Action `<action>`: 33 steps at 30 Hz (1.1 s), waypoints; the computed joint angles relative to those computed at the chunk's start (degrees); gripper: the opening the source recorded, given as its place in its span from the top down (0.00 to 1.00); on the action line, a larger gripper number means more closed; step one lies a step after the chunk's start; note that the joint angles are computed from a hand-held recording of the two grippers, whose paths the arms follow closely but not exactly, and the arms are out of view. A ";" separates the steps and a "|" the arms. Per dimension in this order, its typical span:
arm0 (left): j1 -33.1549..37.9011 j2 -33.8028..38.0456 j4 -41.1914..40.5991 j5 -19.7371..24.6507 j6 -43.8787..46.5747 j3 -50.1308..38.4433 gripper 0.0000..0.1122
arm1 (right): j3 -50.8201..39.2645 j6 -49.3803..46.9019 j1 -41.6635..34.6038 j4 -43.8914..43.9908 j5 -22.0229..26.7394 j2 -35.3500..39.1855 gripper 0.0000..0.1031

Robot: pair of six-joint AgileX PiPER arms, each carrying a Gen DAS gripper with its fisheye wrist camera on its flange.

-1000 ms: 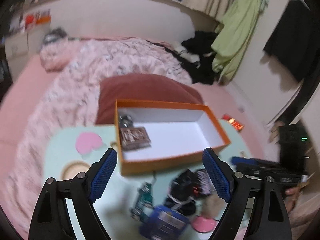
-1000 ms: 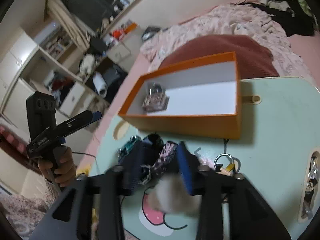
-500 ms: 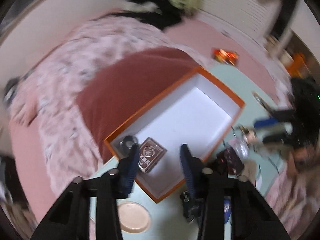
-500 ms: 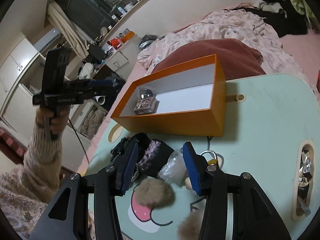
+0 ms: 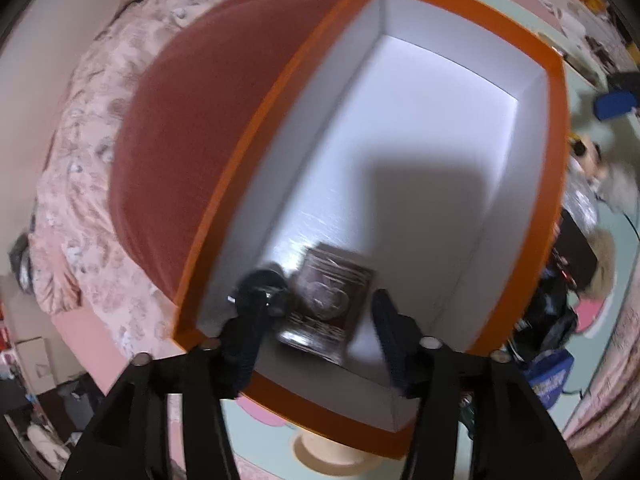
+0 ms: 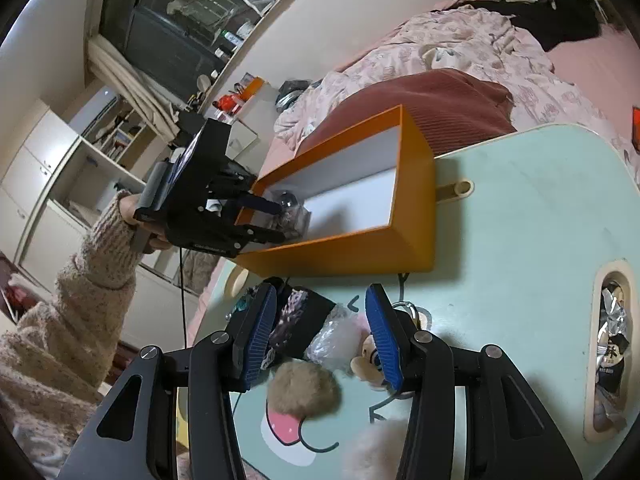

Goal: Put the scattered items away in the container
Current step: 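Grasp the brown card deck in the box with the left gripper and lift it out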

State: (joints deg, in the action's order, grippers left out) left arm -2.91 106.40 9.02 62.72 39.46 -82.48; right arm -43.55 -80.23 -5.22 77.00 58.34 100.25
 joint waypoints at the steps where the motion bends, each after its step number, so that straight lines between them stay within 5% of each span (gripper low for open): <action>1: 0.21 1.13 -0.49 1.34 -0.49 -1.38 0.44 | -0.20 0.04 -0.23 0.00 0.38 0.37 0.54; 4: 0.36 4.28 -1.36 4.74 -2.47 -4.15 0.44 | -0.19 0.24 -0.55 -0.14 1.03 0.91 0.54; 16: -2.16 -3.80 -0.06 -8.99 -1.48 9.26 0.47 | 0.73 0.50 -0.90 0.09 1.91 0.87 0.54; 21: -2.31 -3.26 -4.79 -7.26 1.16 8.01 0.64 | 0.55 0.70 -1.55 0.19 2.60 1.11 0.54; 26: -1.88 -2.42 -13.50 -5.85 5.82 6.92 0.64 | 0.18 1.30 -1.47 0.32 2.80 1.28 0.54; 33: -2.66 -0.52 -13.67 -2.25 2.28 5.67 0.62 | 0.10 1.63 -2.02 0.59 3.44 1.90 0.54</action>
